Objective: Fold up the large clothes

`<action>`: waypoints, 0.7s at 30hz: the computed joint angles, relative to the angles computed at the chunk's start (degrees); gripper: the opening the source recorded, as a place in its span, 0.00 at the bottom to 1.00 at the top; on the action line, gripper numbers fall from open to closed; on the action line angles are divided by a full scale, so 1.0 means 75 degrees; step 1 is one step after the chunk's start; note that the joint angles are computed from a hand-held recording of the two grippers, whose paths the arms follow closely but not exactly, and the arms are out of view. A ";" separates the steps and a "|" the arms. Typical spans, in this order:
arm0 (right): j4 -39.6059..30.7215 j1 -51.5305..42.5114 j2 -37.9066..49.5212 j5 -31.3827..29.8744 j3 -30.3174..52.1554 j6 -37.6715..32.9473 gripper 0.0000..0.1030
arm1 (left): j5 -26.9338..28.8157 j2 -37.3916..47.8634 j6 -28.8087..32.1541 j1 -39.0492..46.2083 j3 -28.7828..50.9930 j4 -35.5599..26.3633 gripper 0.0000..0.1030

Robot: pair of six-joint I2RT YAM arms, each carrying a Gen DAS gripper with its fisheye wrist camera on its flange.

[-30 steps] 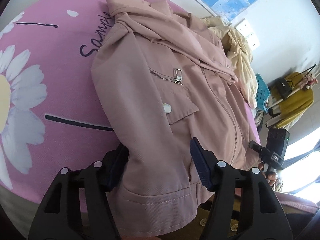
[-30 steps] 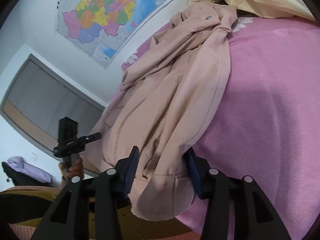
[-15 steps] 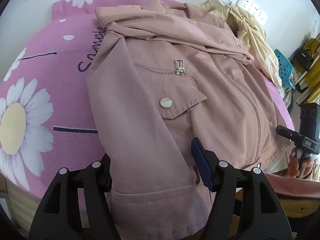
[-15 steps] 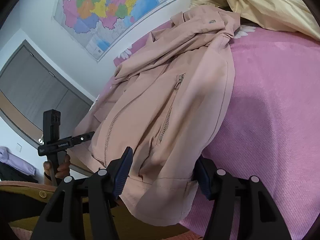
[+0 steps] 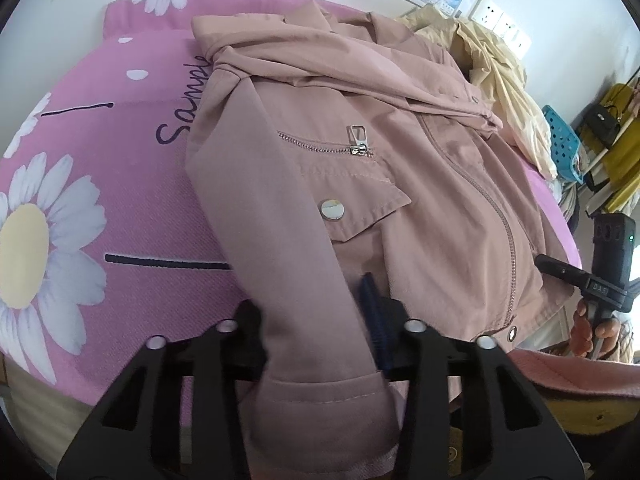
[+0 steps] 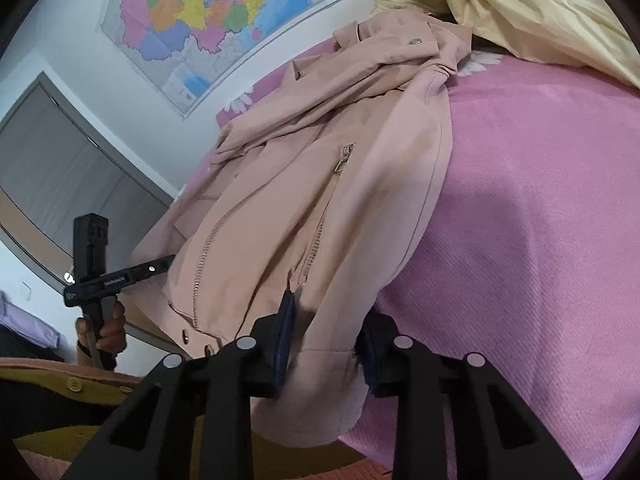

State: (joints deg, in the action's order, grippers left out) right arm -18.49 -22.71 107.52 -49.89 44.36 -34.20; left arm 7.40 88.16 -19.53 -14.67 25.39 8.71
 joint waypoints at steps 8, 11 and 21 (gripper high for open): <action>-0.0362 -0.0012 0.0149 -0.0269 0.0031 -0.0533 0.39 | 0.0864 -0.0222 0.0022 0.0582 -0.0199 0.0241 0.09; -0.0333 -0.0038 0.0199 -0.0362 0.0024 -0.0538 0.14 | 0.0981 -0.0434 0.0073 0.0660 -0.0280 0.0234 0.07; -0.3648 -0.1153 -0.0472 -0.1679 0.0479 -0.3529 0.07 | 0.2493 -0.2899 0.0496 0.1585 -0.0654 -0.1097 0.04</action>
